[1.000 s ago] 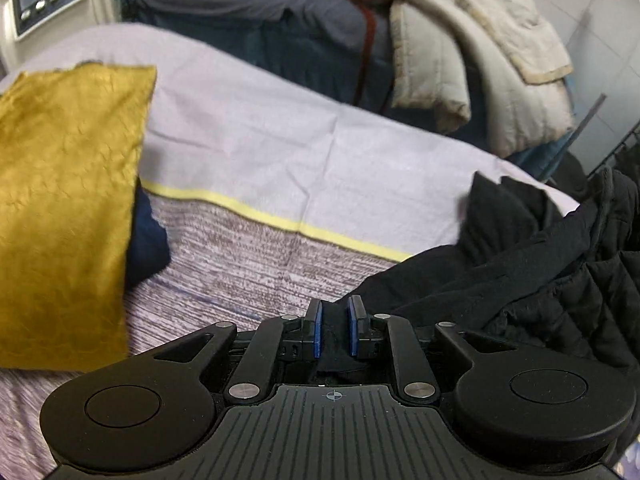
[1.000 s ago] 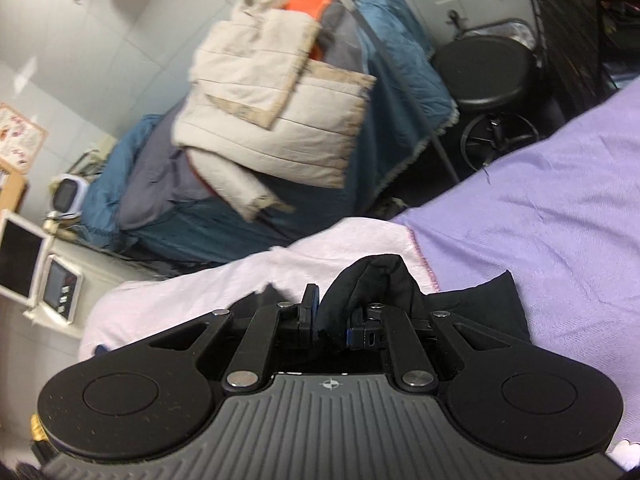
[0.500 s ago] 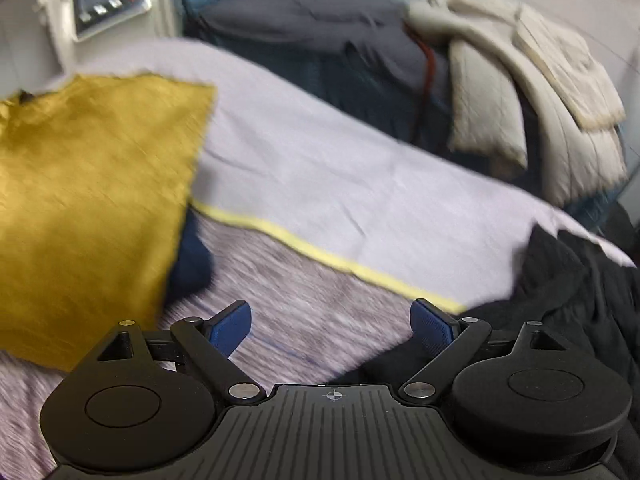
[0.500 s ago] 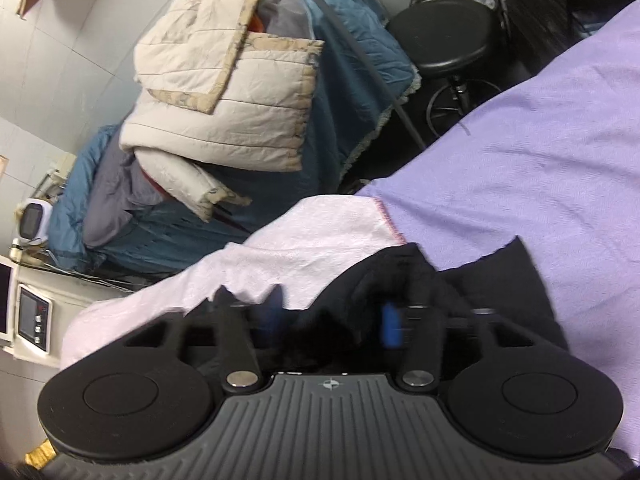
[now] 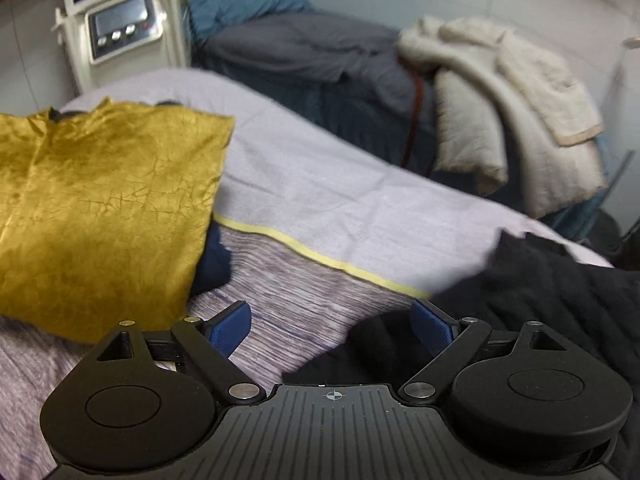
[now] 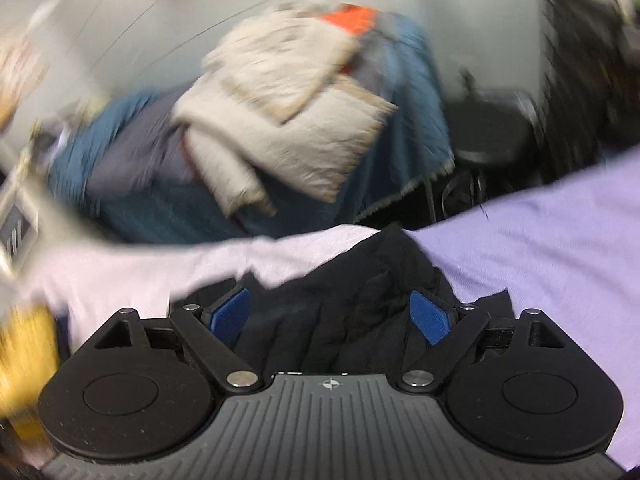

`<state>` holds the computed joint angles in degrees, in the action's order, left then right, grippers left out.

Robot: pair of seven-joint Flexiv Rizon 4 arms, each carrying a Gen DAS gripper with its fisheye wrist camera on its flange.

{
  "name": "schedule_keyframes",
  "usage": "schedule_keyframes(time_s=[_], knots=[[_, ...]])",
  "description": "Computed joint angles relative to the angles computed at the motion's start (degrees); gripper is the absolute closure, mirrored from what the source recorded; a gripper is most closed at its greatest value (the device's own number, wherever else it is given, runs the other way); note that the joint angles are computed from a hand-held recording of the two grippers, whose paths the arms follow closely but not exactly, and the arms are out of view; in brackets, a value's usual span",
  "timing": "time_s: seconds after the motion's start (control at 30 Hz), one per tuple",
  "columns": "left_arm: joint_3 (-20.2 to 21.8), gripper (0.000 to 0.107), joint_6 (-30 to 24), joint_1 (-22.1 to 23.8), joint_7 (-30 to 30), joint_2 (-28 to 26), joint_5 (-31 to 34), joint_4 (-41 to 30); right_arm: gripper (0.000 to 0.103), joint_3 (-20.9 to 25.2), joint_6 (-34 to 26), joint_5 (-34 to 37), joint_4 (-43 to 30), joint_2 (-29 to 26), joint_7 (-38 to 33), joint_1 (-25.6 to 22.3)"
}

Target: Fold large clothes

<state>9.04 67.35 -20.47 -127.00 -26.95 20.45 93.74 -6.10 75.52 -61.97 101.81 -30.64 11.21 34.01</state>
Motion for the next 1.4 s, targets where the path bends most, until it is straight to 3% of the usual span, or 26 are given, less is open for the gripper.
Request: schedule_keyframes(time_s=[0.17,0.27,0.37,0.47,0.6,0.77,0.9,1.03,1.23,1.4], knots=[[-0.7,0.004,4.9,-4.6,0.5,3.8,5.3,6.3,0.008,2.3,-0.5,-10.5,1.9,1.5,-9.8,3.0],[-3.1,0.004,4.8,-5.8,4.1,3.9,6.2,8.5,0.010,3.7,1.3,-16.1,2.9,1.2,-9.1,3.5],[-4.4,0.004,3.5,-7.2,7.8,2.2,6.1,7.8,0.019,5.0,2.2,-19.9,2.6,0.1,-7.8,3.0],[-2.2,0.004,3.0,-9.8,6.6,-0.4,8.6,4.7,0.036,6.4,0.7,-17.3,1.4,-1.4,-12.6,2.7],[0.1,0.004,-1.3,-10.9,3.4,-5.3,8.4,-1.5,0.045,6.9,-1.7,-8.4,-1.5,-4.5,-18.8,3.0],[-0.6,0.004,-3.2,-7.9,5.2,-10.0,4.8,-6.4,0.031,9.2,-6.9,6.5,-9.6,-11.1,-31.0,2.6],[-1.3,0.004,-5.6,-6.7,8.3,-12.3,2.0,-9.4,0.016,10.1,-10.6,14.3,-15.6,-15.2,-38.3,2.7],[-1.1,0.004,-7.5,-6.7,9.6,-13.7,0.4,-11.4,0.008,9.9,-13.0,20.1,-19.5,-17.7,-42.2,3.4],[-0.6,0.004,-8.1,-6.9,9.5,-14.7,-0.7,-12.9,0.004,6.5,-12.1,24.2,-19.8,-17.9,-44.5,5.8],[-0.5,0.004,-6.9,-7.1,9.7,-13.1,-0.4,-10.9,0.004,2.9,-7.9,24.3,-15.2,-14.7,-40.2,8.4]])
